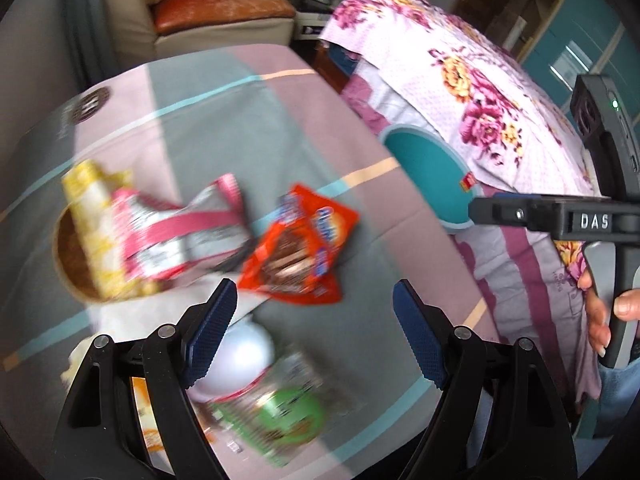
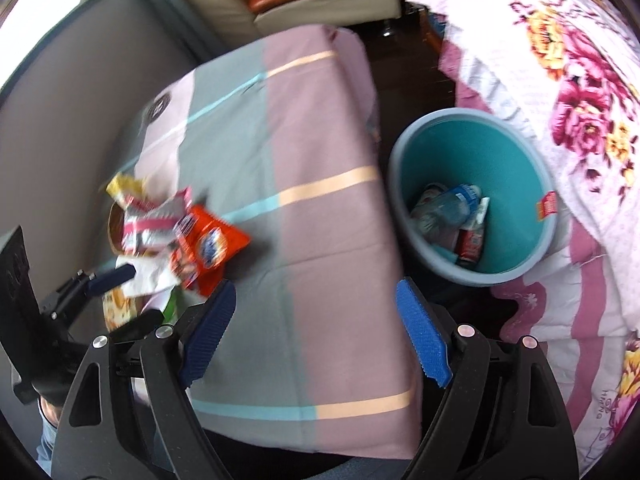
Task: Collect trash
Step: 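Move both tools back over the table toward the snack packets, then grasp the orange-white cake packet with left tool while right tool grasps the green snack packet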
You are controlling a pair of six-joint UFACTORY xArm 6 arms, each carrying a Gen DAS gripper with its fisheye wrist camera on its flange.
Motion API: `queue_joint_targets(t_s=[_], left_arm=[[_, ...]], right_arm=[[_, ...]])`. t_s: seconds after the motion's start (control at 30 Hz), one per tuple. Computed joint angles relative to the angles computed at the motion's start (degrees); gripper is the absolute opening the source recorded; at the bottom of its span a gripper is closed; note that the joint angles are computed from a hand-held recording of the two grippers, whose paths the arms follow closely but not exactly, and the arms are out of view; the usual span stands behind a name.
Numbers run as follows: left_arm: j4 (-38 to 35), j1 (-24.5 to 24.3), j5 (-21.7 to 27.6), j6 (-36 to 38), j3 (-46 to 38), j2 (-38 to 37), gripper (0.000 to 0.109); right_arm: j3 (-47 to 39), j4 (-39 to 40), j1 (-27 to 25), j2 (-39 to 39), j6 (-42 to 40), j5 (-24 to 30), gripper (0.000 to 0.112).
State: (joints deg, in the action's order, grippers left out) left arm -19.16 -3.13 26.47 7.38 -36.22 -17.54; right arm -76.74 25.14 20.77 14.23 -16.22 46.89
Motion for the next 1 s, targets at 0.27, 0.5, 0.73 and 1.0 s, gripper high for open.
queue_joint_targets(t_s=[0.27,0.5,0.73,1.0], left_arm=[[1.3,7.8,2.5,1.6,8.8,-9.3,0.082],[0.3,15.1,4.5,4.2,14.0,-14.2,0.082],[-2.4,23.1,5.7,8.0,17.1,-16.8,0.082],[-4.0,29.0,6.0,11.0,17.7,-14.0,0.082]], right_arm=[[1.7,0.7,5.2,0.0,-2.0,3.6,0.078],[2.2,0.5,9.9,1.5,-2.9,6.3,0.078],[2.1,0.9,13.5,2.8,-2.7,7.0,0.078],[2.5,0.4,16.0,3.7,-1.5,6.2,0.078]])
